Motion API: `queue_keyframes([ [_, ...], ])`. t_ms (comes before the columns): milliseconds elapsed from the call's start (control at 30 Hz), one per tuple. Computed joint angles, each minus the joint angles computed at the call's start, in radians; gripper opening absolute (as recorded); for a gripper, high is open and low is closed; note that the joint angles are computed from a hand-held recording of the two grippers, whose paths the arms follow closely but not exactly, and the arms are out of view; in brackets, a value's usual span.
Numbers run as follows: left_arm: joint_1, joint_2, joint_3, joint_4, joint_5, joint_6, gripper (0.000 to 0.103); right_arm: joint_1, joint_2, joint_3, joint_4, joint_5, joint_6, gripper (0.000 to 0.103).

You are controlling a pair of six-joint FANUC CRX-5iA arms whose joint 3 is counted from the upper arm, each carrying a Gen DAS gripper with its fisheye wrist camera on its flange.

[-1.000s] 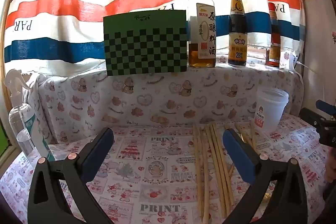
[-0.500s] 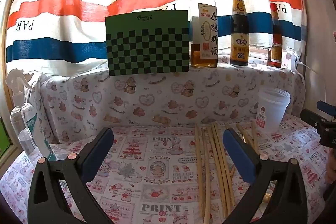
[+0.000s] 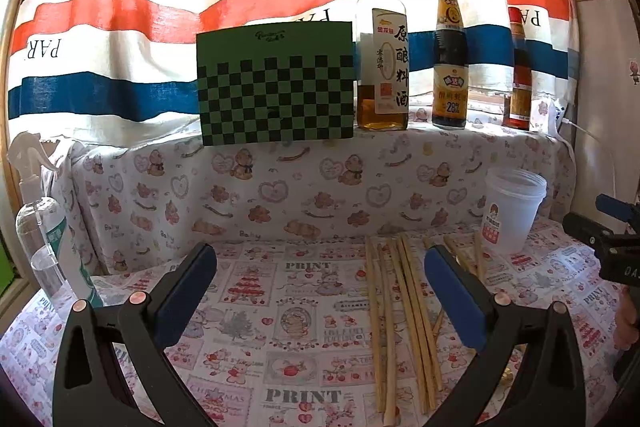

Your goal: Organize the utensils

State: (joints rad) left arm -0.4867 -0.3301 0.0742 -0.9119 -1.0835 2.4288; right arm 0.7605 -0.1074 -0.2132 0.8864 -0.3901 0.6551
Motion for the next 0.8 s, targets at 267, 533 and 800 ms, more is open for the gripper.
queue_keyframes([
  [267,-0.003,0.005,0.003,-0.007,-0.019,0.013,0.103,0.000,-0.003,-0.011,0.026,0.003,-0.013,0.103],
  [533,-0.012,0.012,0.010,-0.023,-0.044,0.028,0.103,-0.005,-0.005,-0.020,0.065,0.008,-0.052,0.103],
  [800,-0.006,0.010,0.007,-0.017,-0.037,0.025,0.103,-0.036,-0.022,-0.068,0.203,0.051,-0.192,0.103],
])
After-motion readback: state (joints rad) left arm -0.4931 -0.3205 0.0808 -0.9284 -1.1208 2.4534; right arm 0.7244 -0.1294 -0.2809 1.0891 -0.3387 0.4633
